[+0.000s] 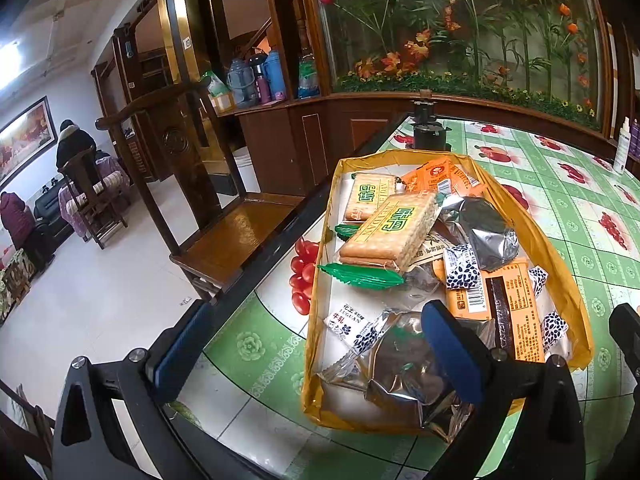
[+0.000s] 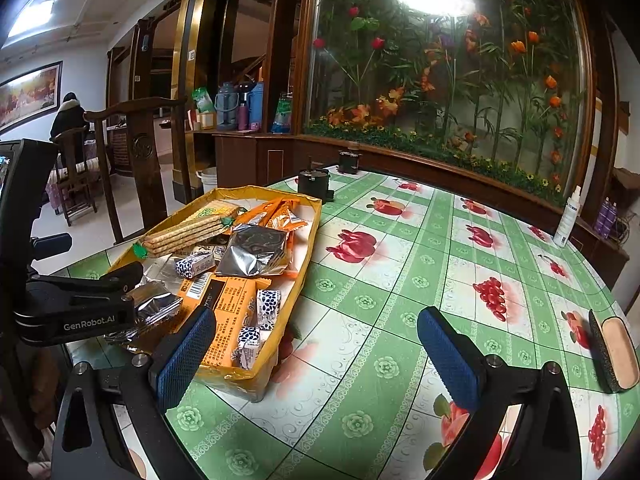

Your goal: Organize snacks

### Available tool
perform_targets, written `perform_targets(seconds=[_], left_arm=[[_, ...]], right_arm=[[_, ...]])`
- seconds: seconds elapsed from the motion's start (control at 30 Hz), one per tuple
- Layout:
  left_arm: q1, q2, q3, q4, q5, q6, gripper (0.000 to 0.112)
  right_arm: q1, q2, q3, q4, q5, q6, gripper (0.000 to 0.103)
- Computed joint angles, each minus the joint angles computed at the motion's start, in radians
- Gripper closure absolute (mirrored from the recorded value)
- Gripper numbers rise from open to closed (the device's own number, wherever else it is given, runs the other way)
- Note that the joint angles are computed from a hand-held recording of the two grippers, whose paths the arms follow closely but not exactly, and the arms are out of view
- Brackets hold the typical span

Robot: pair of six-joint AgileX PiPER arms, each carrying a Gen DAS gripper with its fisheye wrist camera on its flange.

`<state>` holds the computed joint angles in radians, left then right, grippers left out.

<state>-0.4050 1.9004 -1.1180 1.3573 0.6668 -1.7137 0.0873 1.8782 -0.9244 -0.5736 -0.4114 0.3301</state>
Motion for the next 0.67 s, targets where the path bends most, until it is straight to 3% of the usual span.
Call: perform_targets(seconds=[0.23, 0.37, 0.53, 0.67], left_arm=[[0.011, -0.01, 0.004, -0.02, -0.027, 0.025, 0.009], [0.052, -0.049, 0.038, -0.032, -0.117, 0.045, 0.009], [0.054, -0.053, 0.048, 0.0, -0.122, 0.031, 0.009], [0.024, -0.032, 0.027, 0.003, -0.062, 0.023, 0.009]], right_arm=[[0.0, 0.0, -0.003, -0.005, 0.003, 0.005, 0.001], [-0.005, -0.003, -0.002, -0.014, 0.001, 0.011, 0.001], [-0.003, -0.003, -0.002, -0.009, 0.003, 0.007, 0.001], [-0.005, -0.004, -0.001, -0.012, 0.001, 0.01, 0.001]])
